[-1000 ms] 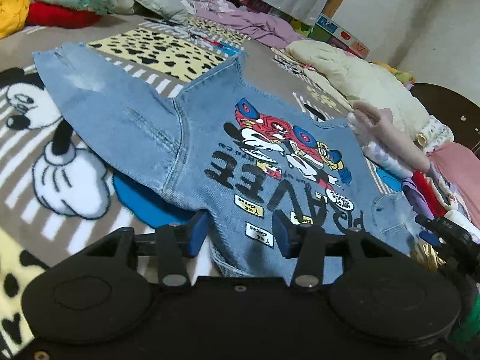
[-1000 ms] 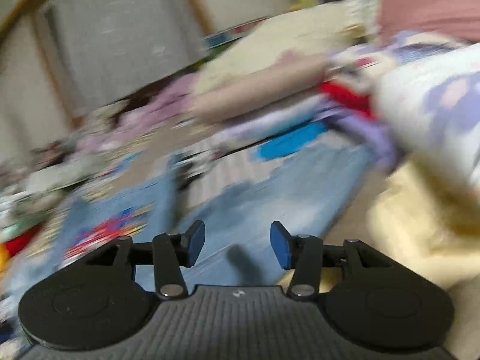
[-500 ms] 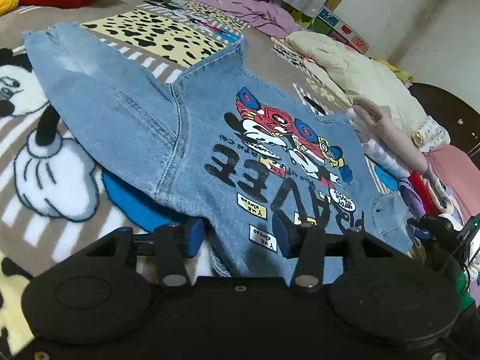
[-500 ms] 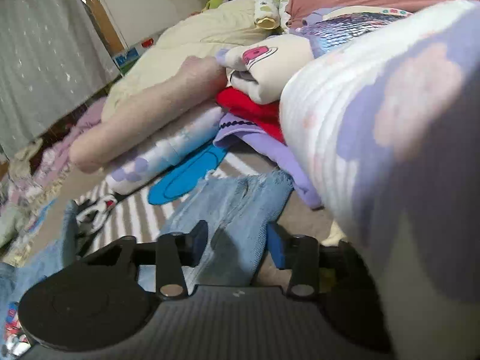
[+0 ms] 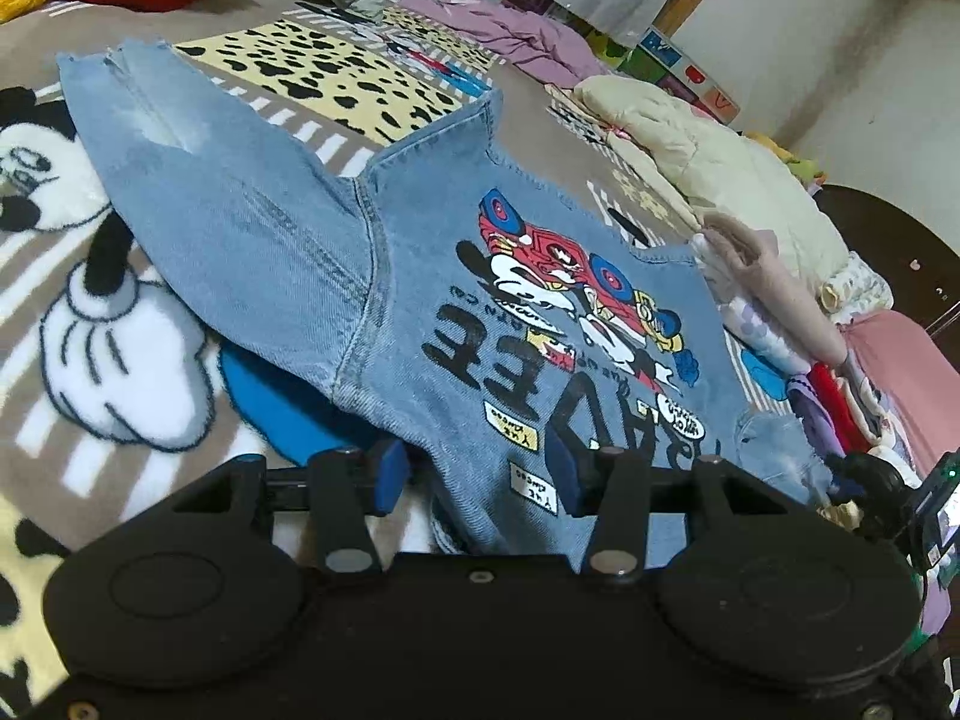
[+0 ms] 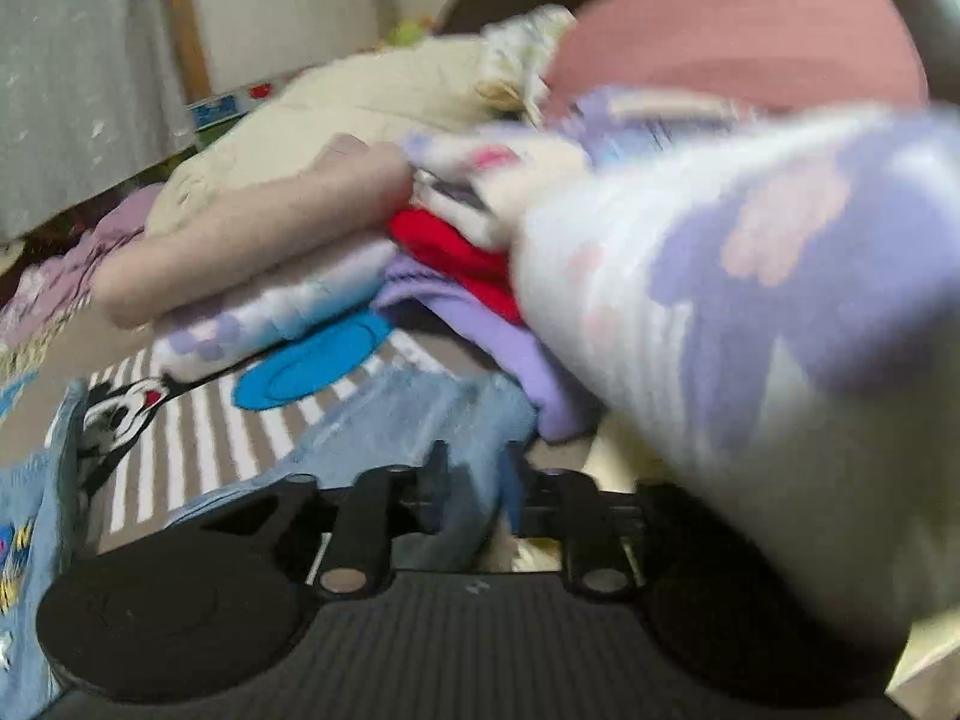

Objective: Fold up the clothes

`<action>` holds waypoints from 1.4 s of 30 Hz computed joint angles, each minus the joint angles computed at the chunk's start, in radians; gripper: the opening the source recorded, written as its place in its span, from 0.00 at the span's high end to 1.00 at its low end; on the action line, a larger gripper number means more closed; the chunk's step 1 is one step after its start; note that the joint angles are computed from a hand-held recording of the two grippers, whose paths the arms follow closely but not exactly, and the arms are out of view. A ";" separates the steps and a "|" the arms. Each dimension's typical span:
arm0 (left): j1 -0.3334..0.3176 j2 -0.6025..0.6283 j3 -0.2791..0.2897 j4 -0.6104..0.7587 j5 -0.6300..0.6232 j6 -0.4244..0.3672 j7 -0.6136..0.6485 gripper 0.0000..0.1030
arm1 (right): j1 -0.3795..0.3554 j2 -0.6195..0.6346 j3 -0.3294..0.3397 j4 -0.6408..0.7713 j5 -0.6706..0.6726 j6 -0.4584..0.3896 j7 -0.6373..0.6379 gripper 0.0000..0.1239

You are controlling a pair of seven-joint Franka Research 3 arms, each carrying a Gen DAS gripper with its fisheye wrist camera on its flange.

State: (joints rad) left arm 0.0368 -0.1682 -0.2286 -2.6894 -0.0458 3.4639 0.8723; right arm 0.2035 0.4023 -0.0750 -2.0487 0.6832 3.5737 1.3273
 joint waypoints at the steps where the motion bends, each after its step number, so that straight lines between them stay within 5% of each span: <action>1: 0.003 0.000 -0.004 0.000 -0.003 0.005 0.003 0.56 | -0.030 -0.013 0.036 -0.032 -0.090 0.035 0.035 0.77; 4: 0.004 0.000 -0.008 -0.001 -0.011 0.011 0.011 0.56 | -0.247 -0.026 0.222 -0.111 -0.600 0.127 0.226 0.77; 6: 0.000 -0.007 0.000 -0.002 0.000 0.000 0.014 0.56 | -0.271 -0.015 0.233 -0.058 -0.840 -0.029 0.237 0.78; 8: -0.017 -0.027 0.029 -0.008 0.038 -0.026 0.001 0.56 | -0.221 -0.006 0.202 -0.004 -0.799 -0.212 0.181 0.78; 10: -0.054 -0.051 0.086 -0.016 0.095 -0.052 -0.032 0.54 | -0.256 -0.002 0.246 0.014 -0.718 -0.251 0.158 0.78; 11: -0.033 -0.064 0.082 -0.018 0.152 -0.057 -0.084 0.54 | -0.263 -0.015 0.275 0.005 -0.586 -0.238 0.043 0.78; 13: 0.069 -0.084 -0.029 -0.015 0.069 -0.044 -0.003 0.54 | -0.382 -0.034 0.424 -0.023 -0.445 -0.179 -0.113 0.77; 15: 0.161 -0.082 -0.122 0.022 -0.011 -0.066 0.124 0.54 | -0.557 -0.020 0.586 -0.016 -0.573 -0.173 -0.016 0.77; 18: 0.208 -0.017 -0.076 0.139 0.190 -0.133 0.078 0.52 | -0.806 0.090 0.848 0.076 -0.833 -0.266 0.152 0.75; 20: 0.359 0.050 -0.170 0.242 0.321 -0.163 0.052 0.50 | -0.883 0.211 0.979 0.200 -0.933 -0.410 0.208 0.68; 23: 0.619 0.216 -0.353 0.466 0.716 -0.276 -0.202 0.49 | -0.793 0.312 0.977 0.401 -0.883 -0.594 0.151 0.51; 25: 0.686 0.358 -0.420 0.625 0.889 -0.383 -0.305 0.49 | -0.664 0.339 0.876 0.542 -0.883 -0.702 0.171 0.48; 26: 0.666 0.415 -0.407 0.683 0.892 -0.414 -0.286 0.49 | -0.613 0.348 0.830 0.592 -0.886 -0.733 0.184 0.48; 30: 0.633 0.645 -0.430 0.906 0.769 -0.492 -0.105 0.49 | -0.484 0.419 0.725 0.768 -0.863 -0.832 0.201 0.56; 32: 0.631 0.751 -0.467 1.006 0.705 -0.527 -0.007 0.50 | -0.480 0.491 0.760 0.859 -0.798 -0.894 0.151 0.79; 34: 0.651 0.858 -0.537 1.100 0.664 -0.589 0.071 0.89 | -0.482 0.571 0.807 0.967 -0.723 -0.981 0.094 0.94; 35: 0.688 0.908 -0.594 1.117 0.621 -0.584 0.107 0.99 | -0.473 0.604 0.813 1.019 -0.700 -1.017 0.070 0.94; 37: 0.802 0.990 -0.734 1.078 0.438 -0.490 0.196 0.99 | -0.476 0.661 0.850 1.096 -0.641 -1.080 0.008 0.94; 38: 0.819 1.011 -0.751 1.084 0.392 -0.493 0.182 0.99 | -0.522 0.679 0.910 1.087 -0.516 -1.094 -0.080 0.95; 40: 0.783 1.011 -0.685 1.140 0.374 -0.591 0.064 0.93 | -0.552 0.680 0.927 1.066 -0.446 -1.066 -0.116 0.95; 42: 0.788 1.011 -0.675 1.122 0.256 -0.556 0.103 0.90 | -0.518 0.664 0.847 1.069 -0.516 -1.028 -0.021 0.93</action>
State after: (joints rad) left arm 0.8249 0.8424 -0.9036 -1.5670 0.2103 2.9082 0.9756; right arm -0.3143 1.0668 0.7718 -0.9799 0.1672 2.5456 1.3065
